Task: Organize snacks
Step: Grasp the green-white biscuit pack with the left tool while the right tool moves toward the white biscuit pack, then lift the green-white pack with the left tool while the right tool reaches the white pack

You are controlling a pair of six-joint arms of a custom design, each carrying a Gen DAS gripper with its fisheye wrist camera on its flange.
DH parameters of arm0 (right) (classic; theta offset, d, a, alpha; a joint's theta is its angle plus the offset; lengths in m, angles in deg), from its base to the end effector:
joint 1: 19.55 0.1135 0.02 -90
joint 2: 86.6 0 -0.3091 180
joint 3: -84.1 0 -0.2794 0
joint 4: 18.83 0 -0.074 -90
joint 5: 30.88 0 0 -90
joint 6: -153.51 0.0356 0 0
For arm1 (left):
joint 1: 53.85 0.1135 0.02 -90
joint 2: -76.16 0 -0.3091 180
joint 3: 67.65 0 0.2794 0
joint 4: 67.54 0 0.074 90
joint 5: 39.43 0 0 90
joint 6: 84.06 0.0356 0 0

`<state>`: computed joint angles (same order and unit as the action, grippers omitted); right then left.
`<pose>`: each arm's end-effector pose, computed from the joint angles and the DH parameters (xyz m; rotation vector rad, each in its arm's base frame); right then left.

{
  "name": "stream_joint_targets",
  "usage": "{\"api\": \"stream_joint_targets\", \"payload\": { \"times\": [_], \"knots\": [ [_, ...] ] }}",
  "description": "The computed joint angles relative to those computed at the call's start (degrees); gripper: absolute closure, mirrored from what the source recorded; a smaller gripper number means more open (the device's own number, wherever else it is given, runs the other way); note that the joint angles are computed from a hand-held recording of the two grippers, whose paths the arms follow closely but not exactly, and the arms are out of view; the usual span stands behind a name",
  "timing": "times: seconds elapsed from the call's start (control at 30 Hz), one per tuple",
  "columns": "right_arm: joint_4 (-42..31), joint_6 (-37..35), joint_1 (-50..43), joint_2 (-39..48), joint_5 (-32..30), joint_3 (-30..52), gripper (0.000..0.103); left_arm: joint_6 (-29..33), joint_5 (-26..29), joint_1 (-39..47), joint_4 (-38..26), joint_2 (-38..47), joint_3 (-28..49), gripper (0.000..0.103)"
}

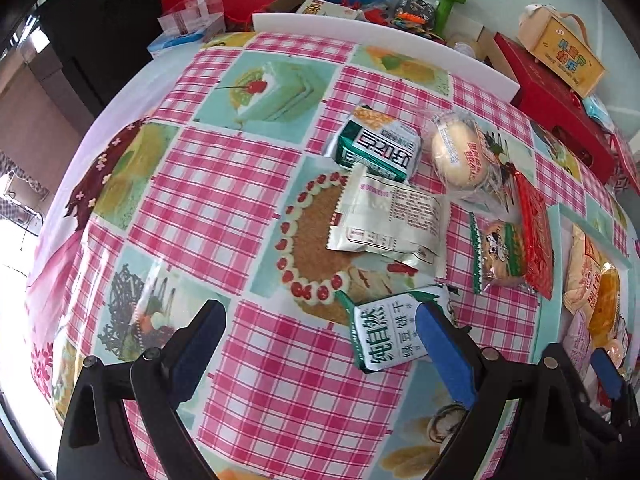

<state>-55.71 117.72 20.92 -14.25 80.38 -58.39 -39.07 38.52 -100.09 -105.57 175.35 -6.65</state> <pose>0.1523 0.1130 0.1467 0.3973 2.6274 -0.0236 0.2232 -0.2223 0.1402 -0.0057 2.8242 -0.0355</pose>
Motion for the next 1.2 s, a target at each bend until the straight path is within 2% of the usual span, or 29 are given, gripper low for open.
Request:
{"api": "stream_joint_targets", "payload": {
  "times": [0.27, 0.6, 0.8, 0.93, 1.2],
  "knots": [
    [0.91, -0.30, 2.04, 4.35, 0.57, 1.42, 0.000, -1.04, 5.74, -0.48, 2.96, 3.23, 1.32, 0.007],
    [0.65, -0.74, 0.97, 4.48, 0.70, 0.99, 0.000, -1.37, 7.53, -0.89, 4.50, 8.55, 5.12, 0.008],
    [0.38, -0.74, 0.67, 3.91, 0.80, 0.73, 0.000, -2.33, 7.50, -1.66, 2.94, 13.38, 9.35, 0.019],
    [0.26, -0.63, 0.42, 3.63, 0.80, 0.59, 0.000, -2.57, 6.38, -2.51, 2.96, 14.05, 10.10, 0.030],
    [0.26, -0.52, 0.39, 3.61, 0.83, 0.49, 0.000, -3.02, 5.15, -2.63, 3.29, 14.78, 10.24, 0.035]
  ]
}}
